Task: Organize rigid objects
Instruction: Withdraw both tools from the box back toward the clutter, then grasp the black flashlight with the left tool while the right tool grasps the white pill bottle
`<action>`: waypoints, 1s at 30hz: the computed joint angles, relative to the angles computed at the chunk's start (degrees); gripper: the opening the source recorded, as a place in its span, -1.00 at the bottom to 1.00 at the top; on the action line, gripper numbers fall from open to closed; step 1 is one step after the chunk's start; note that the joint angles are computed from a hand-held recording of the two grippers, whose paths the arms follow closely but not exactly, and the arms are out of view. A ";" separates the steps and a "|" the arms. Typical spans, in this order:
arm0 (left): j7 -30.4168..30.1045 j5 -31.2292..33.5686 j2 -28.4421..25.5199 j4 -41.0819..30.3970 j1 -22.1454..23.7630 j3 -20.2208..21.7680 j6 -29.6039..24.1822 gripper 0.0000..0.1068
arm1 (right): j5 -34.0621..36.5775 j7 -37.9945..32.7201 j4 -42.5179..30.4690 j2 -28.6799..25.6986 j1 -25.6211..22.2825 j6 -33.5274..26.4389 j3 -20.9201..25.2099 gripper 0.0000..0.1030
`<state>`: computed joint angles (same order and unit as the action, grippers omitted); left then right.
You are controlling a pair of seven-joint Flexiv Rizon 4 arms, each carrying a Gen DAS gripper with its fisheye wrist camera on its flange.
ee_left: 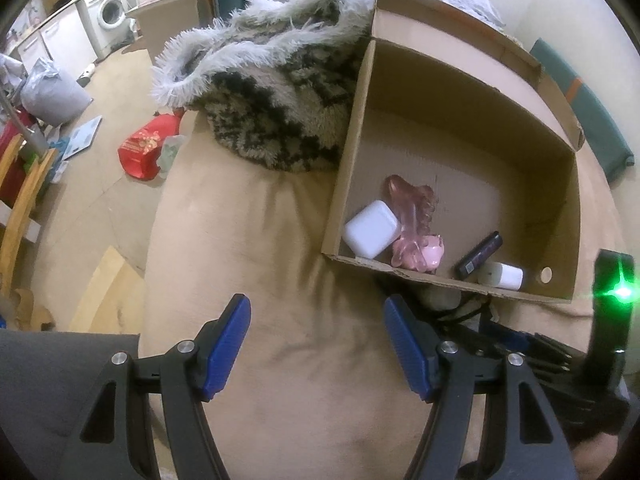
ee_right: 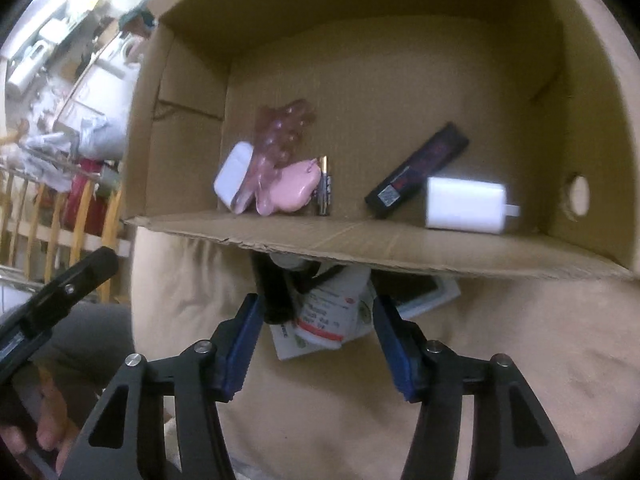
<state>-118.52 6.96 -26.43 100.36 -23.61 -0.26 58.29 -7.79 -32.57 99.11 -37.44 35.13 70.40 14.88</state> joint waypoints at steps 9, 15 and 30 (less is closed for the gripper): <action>-1.49 0.31 -1.92 -2.00 -0.82 0.39 -2.03 0.24 | -1.70 1.89 2.89 2.37 1.62 0.85 -1.71 -0.44; 1.46 -6.02 -7.16 -6.36 0.63 -3.01 -4.87 0.24 | -3.09 6.30 10.02 7.21 2.56 3.26 -3.04 -0.45; 6.42 -13.09 -13.67 -10.45 1.87 -4.81 -6.24 0.04 | -7.63 15.92 15.23 9.09 1.47 9.33 -5.80 -0.45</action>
